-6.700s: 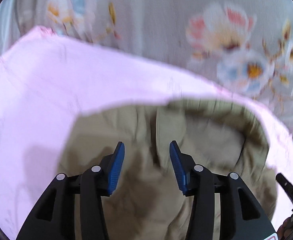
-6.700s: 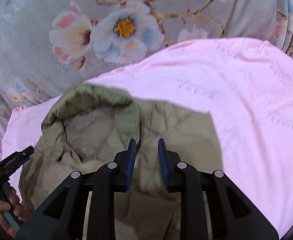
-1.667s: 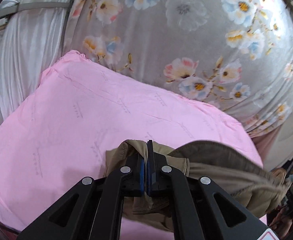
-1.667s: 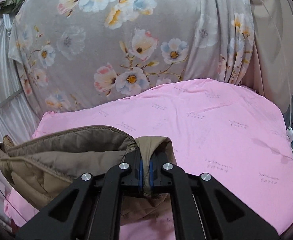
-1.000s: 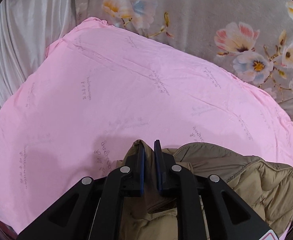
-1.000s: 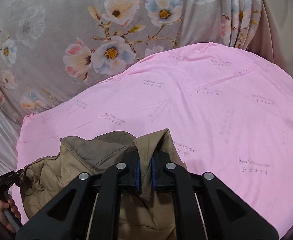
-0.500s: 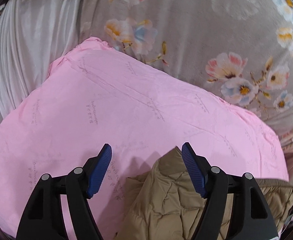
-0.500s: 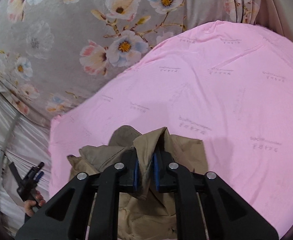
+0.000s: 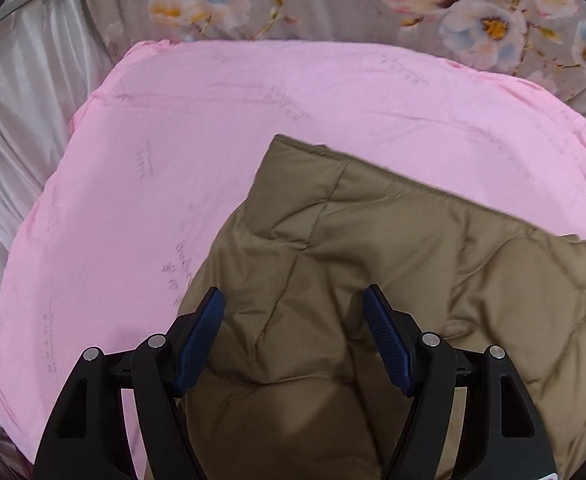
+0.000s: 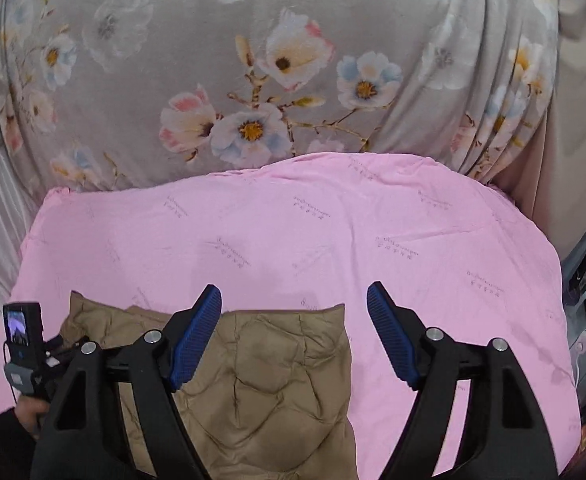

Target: Fold large clothes

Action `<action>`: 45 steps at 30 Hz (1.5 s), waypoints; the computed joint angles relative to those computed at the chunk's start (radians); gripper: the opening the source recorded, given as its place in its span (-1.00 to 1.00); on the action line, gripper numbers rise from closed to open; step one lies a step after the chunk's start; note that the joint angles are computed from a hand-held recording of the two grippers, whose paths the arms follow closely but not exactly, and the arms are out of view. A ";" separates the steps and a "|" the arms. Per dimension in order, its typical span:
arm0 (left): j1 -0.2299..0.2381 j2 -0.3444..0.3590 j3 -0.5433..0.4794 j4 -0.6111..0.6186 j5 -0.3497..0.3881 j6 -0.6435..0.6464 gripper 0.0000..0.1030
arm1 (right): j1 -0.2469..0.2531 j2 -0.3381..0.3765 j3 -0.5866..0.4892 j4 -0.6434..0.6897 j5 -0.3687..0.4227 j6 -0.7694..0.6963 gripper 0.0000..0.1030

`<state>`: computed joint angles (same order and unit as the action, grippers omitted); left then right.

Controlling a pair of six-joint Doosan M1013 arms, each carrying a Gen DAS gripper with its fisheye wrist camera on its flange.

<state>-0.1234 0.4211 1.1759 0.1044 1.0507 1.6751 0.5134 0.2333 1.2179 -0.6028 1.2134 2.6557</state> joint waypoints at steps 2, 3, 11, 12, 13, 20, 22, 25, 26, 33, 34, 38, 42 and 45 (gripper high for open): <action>0.003 0.000 0.009 0.027 -0.009 -0.022 0.35 | 0.006 0.013 0.026 0.042 -0.011 -0.030 0.32; 0.004 0.000 0.011 0.034 -0.010 -0.025 0.35 | 0.007 0.024 0.034 0.063 -0.010 -0.043 0.19; 0.001 -0.002 -0.046 -0.052 -0.015 -0.093 0.29 | -0.026 0.093 0.048 0.143 -0.112 -0.040 -0.17; -0.005 0.001 -0.052 -0.062 -0.022 -0.086 0.29 | -0.032 0.102 0.045 0.150 -0.120 -0.037 -0.23; -0.014 0.006 -0.057 -0.060 -0.025 -0.081 0.29 | -0.036 0.112 0.042 0.149 -0.124 -0.030 -0.27; -0.042 0.068 -0.074 0.009 -0.002 -0.121 0.34 | -0.058 0.170 0.036 0.161 -0.123 -0.025 -0.28; -0.039 0.071 -0.058 0.012 -0.024 -0.123 0.37 | -0.064 0.180 0.048 0.179 -0.133 -0.023 -0.31; -0.038 0.068 -0.025 0.014 -0.082 -0.126 0.44 | -0.064 0.184 0.070 0.160 -0.172 0.001 -0.31; -0.037 0.070 -0.023 0.011 -0.088 -0.128 0.47 | -0.064 0.189 0.067 0.156 -0.173 0.000 -0.31; -0.037 0.085 -0.014 0.006 -0.138 -0.163 0.52 | -0.072 0.204 0.078 0.133 -0.223 0.025 -0.30; -0.037 0.086 -0.011 0.008 -0.146 -0.167 0.52 | -0.072 0.204 0.082 0.128 -0.231 0.033 -0.30; -0.040 0.085 0.001 0.013 -0.168 -0.178 0.53 | -0.068 0.204 0.095 0.101 -0.251 0.062 -0.30; -0.040 0.089 0.000 0.016 -0.169 -0.182 0.53 | -0.063 0.207 0.099 0.077 -0.255 0.082 -0.30; -0.043 0.092 -0.004 0.027 -0.164 -0.189 0.53 | -0.064 0.207 0.102 0.073 -0.260 0.088 -0.30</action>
<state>-0.1665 0.5134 1.1719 0.1316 0.8864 1.4860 0.4498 0.4408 1.3194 -0.5300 0.9534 2.7436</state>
